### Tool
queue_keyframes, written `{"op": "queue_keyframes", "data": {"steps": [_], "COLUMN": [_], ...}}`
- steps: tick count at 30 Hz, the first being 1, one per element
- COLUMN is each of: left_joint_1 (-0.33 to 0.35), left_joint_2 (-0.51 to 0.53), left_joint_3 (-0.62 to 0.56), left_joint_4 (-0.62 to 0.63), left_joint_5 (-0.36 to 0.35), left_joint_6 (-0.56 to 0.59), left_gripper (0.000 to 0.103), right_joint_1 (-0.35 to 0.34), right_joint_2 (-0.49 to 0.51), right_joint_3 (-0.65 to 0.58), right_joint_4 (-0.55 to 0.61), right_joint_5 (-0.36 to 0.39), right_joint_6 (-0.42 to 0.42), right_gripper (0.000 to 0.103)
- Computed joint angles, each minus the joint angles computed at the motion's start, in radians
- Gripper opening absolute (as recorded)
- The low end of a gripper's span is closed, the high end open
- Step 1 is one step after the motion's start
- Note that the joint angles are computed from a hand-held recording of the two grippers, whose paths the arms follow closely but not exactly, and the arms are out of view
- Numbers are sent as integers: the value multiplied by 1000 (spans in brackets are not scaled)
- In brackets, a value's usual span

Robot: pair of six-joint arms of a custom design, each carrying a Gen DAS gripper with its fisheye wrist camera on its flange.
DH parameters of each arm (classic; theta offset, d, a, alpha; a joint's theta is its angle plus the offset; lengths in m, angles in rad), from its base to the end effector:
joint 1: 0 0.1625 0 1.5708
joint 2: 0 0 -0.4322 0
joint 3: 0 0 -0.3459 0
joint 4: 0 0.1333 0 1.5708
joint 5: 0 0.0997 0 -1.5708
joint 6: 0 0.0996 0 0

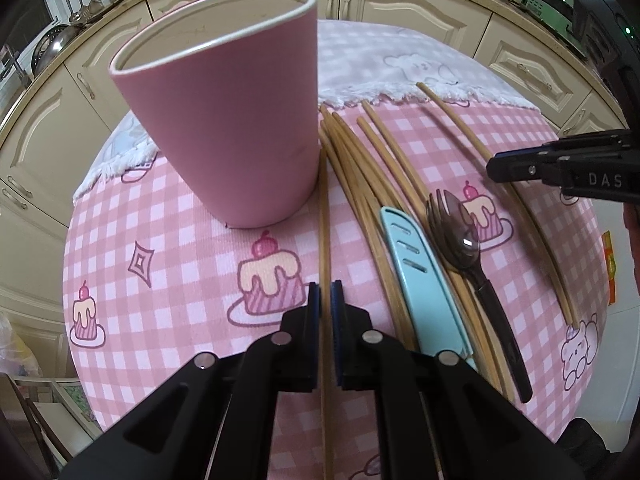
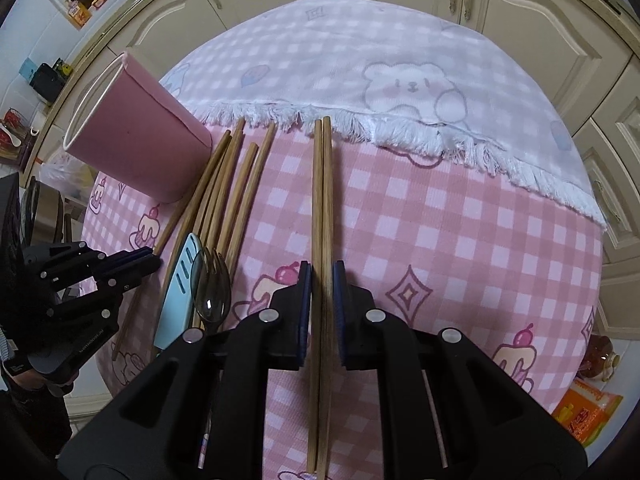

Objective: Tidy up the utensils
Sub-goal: 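Lift the chopsticks with the right gripper and carry them over the pink cup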

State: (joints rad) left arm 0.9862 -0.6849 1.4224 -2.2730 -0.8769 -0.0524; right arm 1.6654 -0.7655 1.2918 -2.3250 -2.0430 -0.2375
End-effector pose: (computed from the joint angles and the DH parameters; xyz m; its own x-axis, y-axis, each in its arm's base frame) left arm -0.2152 -0.6822 0.1233 -0.6567 0.3988 -0.6401 0.5178 0.8555 0.0018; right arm 0.1564 -0.7163 0.2243 -0.8495 -0.2105 0.4838 -0.3003 0.9468 -0.1153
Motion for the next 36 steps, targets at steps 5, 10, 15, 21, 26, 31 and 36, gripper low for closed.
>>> {"op": "queue_keyframes", "data": {"steps": [5, 10, 15, 21, 26, 31, 36], "left_joint_1": [-1, 1, 0, 3, 1, -8, -31], "left_joint_2": [5, 7, 7, 7, 15, -7, -65], "left_joint_3": [-8, -14, -12, -9, -10, 41, 125], "left_joint_4": [9, 16, 8, -1, -17, -98, -240], "left_joint_5": [0, 1, 3, -3, 9, 9, -15], "left_joint_6": [-4, 2, 14, 23, 51, 66, 94], "left_gripper": [7, 7, 7, 7, 6, 5, 5], "right_joint_1": [-7, -2, 10, 25, 53, 38, 18], "right_joint_2": [-4, -19, -3, 18, 60, 15, -61], "right_joint_3": [-6, 26, 13, 28, 23, 75, 137], "right_joint_4": [35, -27, -19, -60, -106, -179, -275], "right_joint_5": [-12, -2, -99, -170, -234, -134, 10], "right_joint_6": [-6, -19, -42, -73, -132, -121, -94], "right_gripper": [32, 51, 35, 29, 7, 5, 5]}}
